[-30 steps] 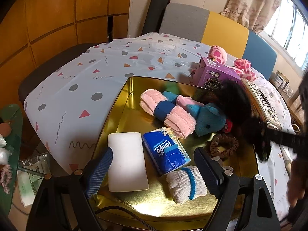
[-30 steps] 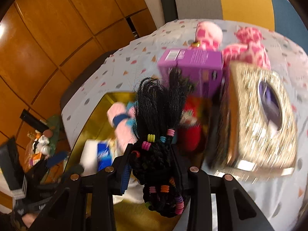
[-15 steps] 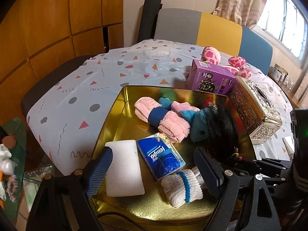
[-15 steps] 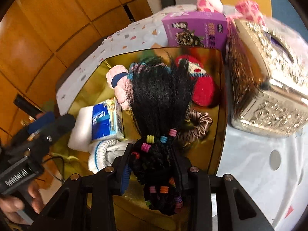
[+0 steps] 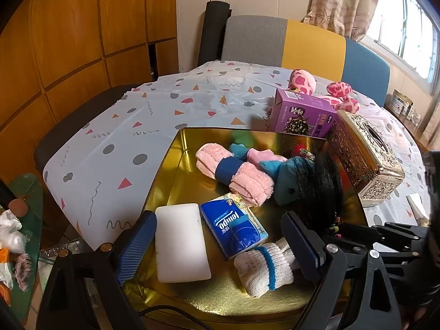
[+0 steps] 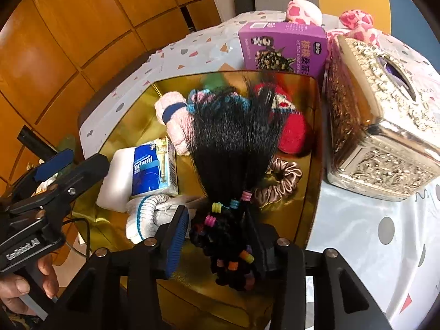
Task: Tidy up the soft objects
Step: 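Carry the black braid over the gold tray and lower it in with the right gripper, then open the right gripper and move both tools toward the white paper towel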
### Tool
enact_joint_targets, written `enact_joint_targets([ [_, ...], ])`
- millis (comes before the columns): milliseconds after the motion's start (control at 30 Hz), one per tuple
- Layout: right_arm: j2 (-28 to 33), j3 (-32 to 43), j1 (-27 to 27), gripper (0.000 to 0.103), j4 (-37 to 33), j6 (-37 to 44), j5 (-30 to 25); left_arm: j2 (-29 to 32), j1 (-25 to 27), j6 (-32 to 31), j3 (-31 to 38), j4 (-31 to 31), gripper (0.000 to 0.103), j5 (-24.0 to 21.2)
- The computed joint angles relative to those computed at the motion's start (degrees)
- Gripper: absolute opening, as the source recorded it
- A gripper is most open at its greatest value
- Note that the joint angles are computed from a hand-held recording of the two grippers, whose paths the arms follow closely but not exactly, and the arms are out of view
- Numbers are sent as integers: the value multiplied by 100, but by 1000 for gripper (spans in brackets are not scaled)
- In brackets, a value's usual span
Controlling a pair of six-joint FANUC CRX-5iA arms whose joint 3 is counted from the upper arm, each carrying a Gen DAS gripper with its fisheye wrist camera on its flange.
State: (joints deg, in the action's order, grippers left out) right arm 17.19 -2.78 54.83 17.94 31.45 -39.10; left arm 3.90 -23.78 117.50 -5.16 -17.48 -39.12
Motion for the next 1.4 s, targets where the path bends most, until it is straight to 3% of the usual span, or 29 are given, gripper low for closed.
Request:
enact_joint_targets([
  [267, -299, -527, 141, 43, 994, -728, 162, -54, -68, 122, 0, -184, 94, 2],
  [367, -292, -563, 213, 31, 1217, -708, 93, -55, -82, 137, 10, -205, 94, -19],
  [600, 33, -275, 278, 21, 1198, -406, -274, -53, -102, 114, 18, -221, 94, -24],
  [833, 363, -25, 214, 21, 1425, -446, -680, -63, -120, 106, 14, -242, 94, -22],
  [1167, 144, -251, 157, 22, 1267, -606, -331, -105, -150, 66, -17, -260, 94, 31],
  [1400, -193, -641, 134, 32, 1634, -1187, -39, -102, -185, -17, -18, -215, 94, 55],
])
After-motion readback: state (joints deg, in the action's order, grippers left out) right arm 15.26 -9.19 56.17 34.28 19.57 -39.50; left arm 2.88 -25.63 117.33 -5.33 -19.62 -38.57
